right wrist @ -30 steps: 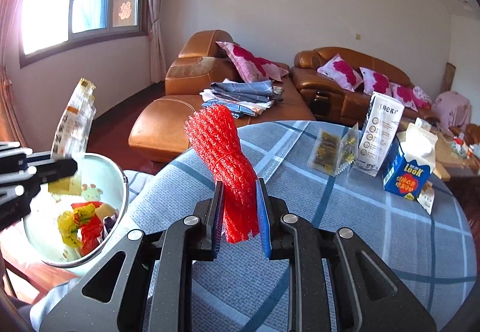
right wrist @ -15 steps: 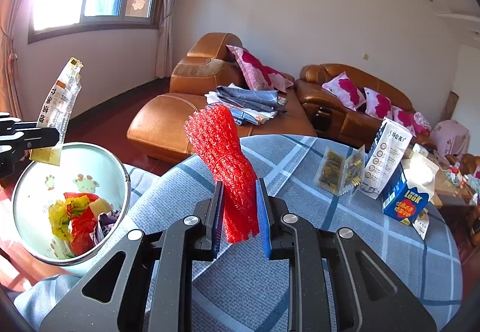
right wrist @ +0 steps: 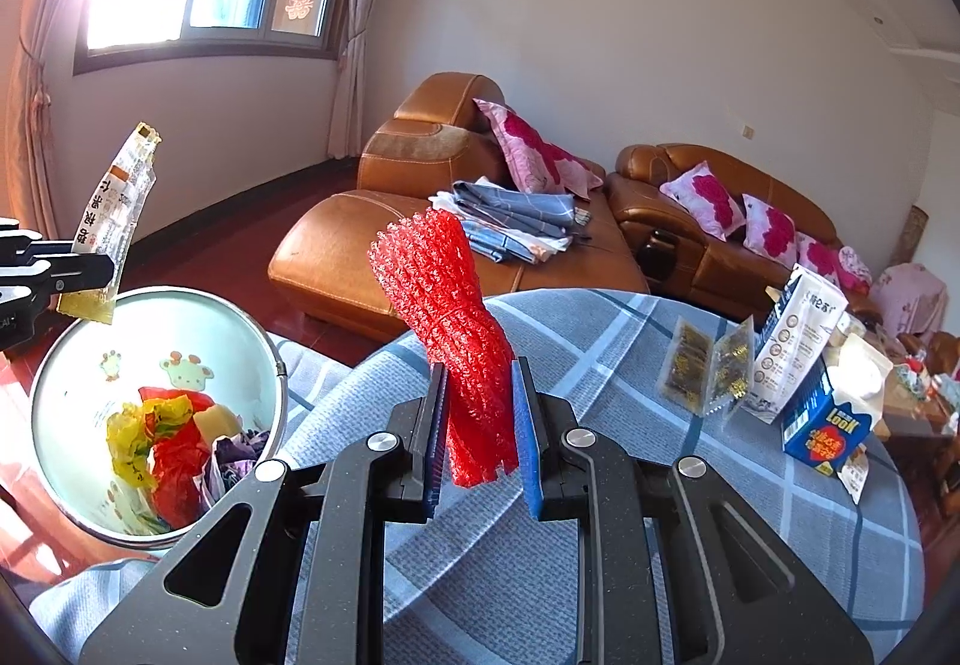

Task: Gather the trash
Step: 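Hold the snack stick and red mesh net above the bin with both grippers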

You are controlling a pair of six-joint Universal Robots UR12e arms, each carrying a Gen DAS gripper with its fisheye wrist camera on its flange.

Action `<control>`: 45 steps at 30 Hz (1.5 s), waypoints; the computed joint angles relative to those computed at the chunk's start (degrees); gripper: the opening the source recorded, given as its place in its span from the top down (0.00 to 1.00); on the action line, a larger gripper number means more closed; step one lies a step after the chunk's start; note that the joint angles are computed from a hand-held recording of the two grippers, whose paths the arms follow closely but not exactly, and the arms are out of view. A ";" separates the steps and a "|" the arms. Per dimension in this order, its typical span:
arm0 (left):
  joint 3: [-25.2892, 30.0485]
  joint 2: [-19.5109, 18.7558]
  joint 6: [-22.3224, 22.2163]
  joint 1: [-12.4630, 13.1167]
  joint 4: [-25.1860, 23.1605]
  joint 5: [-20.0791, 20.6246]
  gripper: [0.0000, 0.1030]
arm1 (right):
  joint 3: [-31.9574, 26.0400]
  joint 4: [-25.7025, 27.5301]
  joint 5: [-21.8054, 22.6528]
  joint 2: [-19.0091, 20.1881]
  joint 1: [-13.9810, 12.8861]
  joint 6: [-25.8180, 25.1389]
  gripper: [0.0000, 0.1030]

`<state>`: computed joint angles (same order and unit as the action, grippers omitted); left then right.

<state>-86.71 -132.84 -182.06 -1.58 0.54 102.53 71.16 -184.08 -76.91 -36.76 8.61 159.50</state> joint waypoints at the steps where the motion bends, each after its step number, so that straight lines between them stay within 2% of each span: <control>1: -0.06 0.02 0.00 0.04 -0.12 0.18 0.91 | -0.04 -0.01 0.07 0.03 0.05 -0.13 0.80; 31: -1.58 0.52 1.67 0.81 -1.84 3.95 0.91 | -0.41 -0.80 6.05 0.35 1.01 -3.47 0.80; 45: -1.89 0.69 1.86 0.99 -2.24 3.76 0.91 | -0.08 -1.15 8.25 0.37 1.35 -5.95 0.80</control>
<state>-88.59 -132.15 -180.20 -0.59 -1.70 106.29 71.08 -185.22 -68.66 -36.39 9.96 153.55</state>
